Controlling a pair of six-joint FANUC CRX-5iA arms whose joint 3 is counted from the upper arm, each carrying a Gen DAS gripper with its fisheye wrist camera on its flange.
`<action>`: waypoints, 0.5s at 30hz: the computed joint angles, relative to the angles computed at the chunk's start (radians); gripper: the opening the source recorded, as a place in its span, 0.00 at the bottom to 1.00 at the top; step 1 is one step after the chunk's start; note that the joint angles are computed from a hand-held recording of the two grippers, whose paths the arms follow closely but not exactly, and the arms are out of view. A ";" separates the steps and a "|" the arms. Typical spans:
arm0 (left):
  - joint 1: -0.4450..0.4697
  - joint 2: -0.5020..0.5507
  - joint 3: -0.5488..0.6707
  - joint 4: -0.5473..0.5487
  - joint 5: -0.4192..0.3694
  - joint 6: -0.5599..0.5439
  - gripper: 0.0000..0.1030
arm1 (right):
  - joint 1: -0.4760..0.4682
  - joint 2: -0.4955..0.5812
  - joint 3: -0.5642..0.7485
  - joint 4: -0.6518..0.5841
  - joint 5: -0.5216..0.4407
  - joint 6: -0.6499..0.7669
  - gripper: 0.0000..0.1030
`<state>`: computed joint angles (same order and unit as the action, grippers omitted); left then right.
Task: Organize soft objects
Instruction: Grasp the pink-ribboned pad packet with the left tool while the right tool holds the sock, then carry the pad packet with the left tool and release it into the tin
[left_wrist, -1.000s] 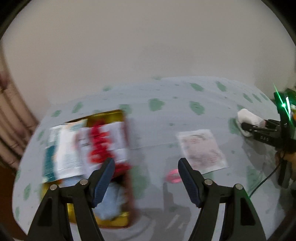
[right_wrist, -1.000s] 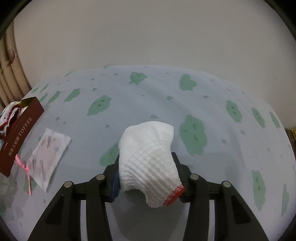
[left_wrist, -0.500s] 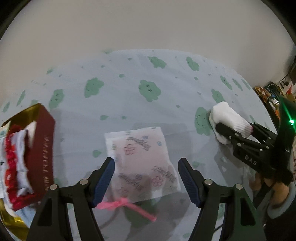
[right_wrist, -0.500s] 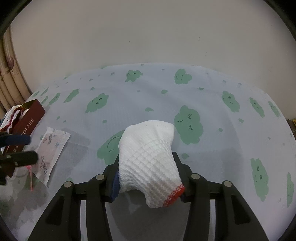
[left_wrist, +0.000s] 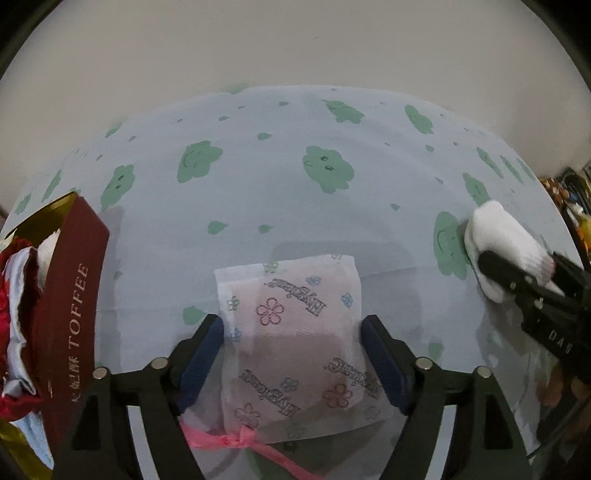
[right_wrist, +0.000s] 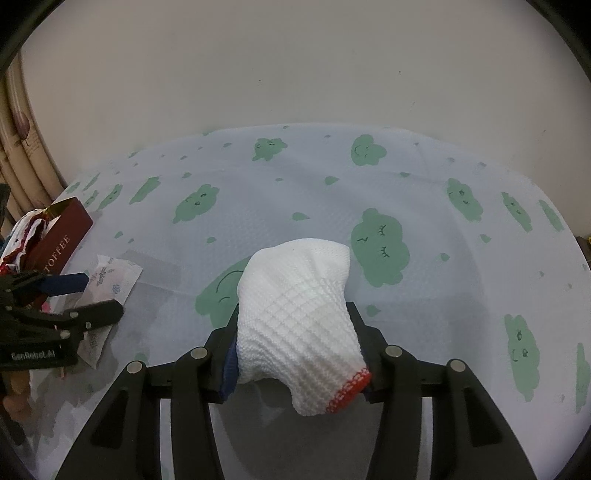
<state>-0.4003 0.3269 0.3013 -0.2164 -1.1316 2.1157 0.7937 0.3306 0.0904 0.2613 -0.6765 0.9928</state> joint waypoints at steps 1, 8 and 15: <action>-0.001 -0.003 -0.003 -0.003 0.004 -0.001 0.78 | 0.000 0.000 0.001 -0.002 0.000 0.002 0.47; 0.006 -0.024 -0.036 0.016 0.033 -0.017 0.68 | 0.000 -0.001 0.000 -0.003 0.000 0.003 0.48; 0.022 -0.059 -0.086 0.085 0.074 -0.047 0.21 | 0.004 -0.002 -0.001 0.007 -0.004 -0.005 0.48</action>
